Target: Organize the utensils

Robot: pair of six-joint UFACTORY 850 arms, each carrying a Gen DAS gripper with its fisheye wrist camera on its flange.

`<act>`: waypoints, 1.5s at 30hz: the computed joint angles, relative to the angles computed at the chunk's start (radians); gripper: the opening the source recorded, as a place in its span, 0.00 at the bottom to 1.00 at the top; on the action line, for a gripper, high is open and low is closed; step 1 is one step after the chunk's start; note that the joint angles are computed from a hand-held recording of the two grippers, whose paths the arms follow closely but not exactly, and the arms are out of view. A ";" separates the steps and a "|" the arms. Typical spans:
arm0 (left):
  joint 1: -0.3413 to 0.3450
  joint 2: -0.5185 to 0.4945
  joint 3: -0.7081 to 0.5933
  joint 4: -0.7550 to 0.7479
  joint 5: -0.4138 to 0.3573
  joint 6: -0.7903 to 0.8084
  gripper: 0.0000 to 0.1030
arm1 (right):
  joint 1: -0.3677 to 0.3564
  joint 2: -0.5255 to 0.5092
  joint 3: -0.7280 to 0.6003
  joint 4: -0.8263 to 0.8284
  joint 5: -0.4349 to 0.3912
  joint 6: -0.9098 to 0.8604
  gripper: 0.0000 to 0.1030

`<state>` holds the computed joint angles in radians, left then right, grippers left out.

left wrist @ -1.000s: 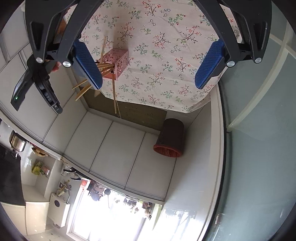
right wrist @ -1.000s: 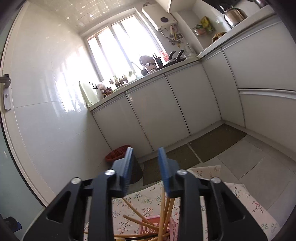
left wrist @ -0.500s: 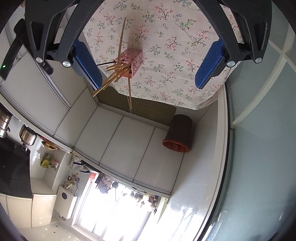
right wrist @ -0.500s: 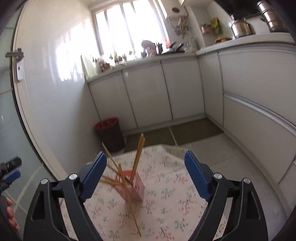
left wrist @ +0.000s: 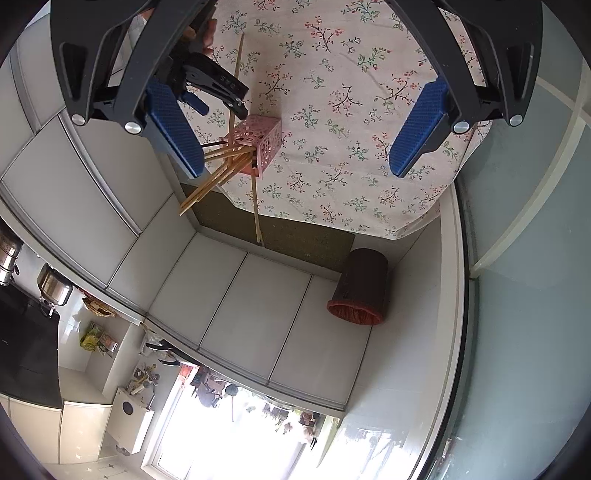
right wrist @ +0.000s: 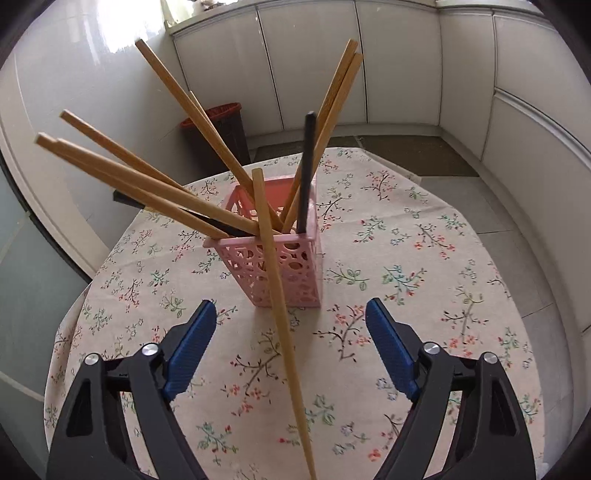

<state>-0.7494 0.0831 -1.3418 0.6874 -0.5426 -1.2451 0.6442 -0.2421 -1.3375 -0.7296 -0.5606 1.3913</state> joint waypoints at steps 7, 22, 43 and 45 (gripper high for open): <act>0.010 0.022 0.019 0.012 0.012 -0.026 0.93 | 0.037 0.107 0.109 -0.204 0.066 0.273 0.07; -0.027 0.011 0.011 0.072 0.013 -0.083 0.93 | 0.152 0.222 0.021 -1.002 -0.430 0.814 0.07; 0.055 0.032 0.032 -0.007 0.044 -0.038 0.93 | 0.143 0.164 0.031 -1.048 -0.489 0.875 0.42; 0.021 0.027 0.017 0.028 0.024 -0.041 0.93 | 0.173 0.198 0.026 -0.961 -0.508 0.760 0.60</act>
<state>-0.7284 0.1101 -1.3247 0.7150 -0.5185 -1.2866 0.8172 -0.0437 -1.3114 -1.6906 -1.0684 2.1509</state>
